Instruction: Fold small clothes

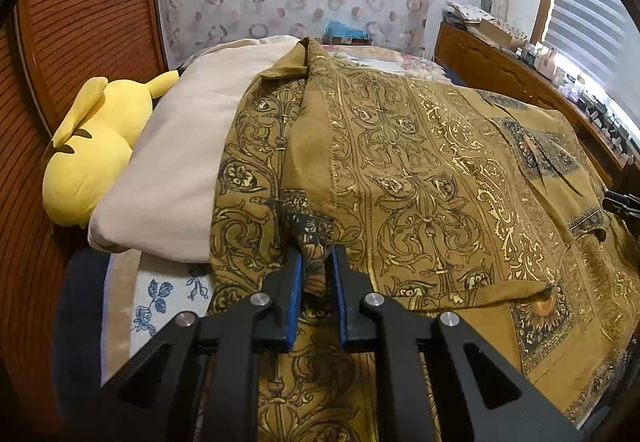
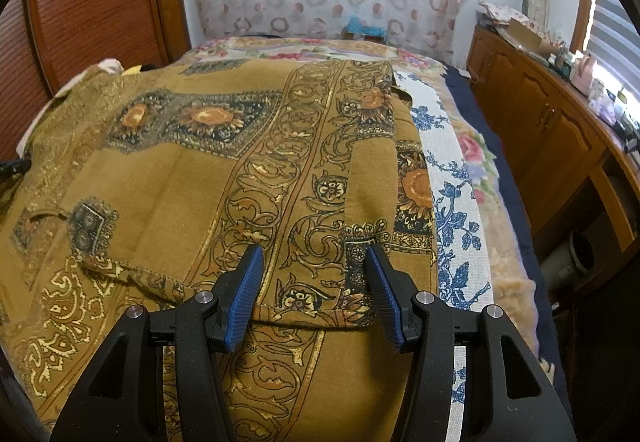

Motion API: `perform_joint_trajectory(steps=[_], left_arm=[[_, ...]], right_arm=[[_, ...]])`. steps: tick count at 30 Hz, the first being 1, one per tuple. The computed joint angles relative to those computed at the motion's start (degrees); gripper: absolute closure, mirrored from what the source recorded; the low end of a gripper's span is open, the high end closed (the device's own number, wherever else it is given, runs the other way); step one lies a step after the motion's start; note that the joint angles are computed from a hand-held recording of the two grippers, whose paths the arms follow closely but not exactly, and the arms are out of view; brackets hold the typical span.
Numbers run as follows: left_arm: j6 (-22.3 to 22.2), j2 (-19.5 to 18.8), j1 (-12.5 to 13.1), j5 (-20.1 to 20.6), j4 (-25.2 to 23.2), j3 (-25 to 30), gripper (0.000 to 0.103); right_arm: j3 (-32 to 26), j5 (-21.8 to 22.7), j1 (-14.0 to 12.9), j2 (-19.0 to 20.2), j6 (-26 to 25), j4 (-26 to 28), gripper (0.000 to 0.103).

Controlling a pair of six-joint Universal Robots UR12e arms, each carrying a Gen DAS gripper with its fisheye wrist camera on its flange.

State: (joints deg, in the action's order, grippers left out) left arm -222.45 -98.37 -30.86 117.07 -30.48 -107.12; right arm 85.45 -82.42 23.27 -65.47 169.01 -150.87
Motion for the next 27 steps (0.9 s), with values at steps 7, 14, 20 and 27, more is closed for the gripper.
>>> perform_joint_trajectory(steps=[7,14,20,27], left_arm=[[0.3,-0.4,-0.4,1.0,-1.6,0.8,0.090],[1.1,-0.6,-0.5,1.1,-1.7,1.1,0.098],[2.2,0.2,-1.7,1.9,3.2,0.8,0.103],[4.3,2.3,-3.3,3.7,8.4,0.0,0.103]], right_arm=[[0.3,2.8,-1.5,-1.0,0.9,-0.1,0.051],[-1.0,0.8,-1.1,-0.1,-2.7,3.9,0.076],[0.8,0.9,-0.5,-1.1,-6.1,-0.3,0.101],[2.5,3.7,-1.3,-3.4,-4.5,-5.5,0.103]])
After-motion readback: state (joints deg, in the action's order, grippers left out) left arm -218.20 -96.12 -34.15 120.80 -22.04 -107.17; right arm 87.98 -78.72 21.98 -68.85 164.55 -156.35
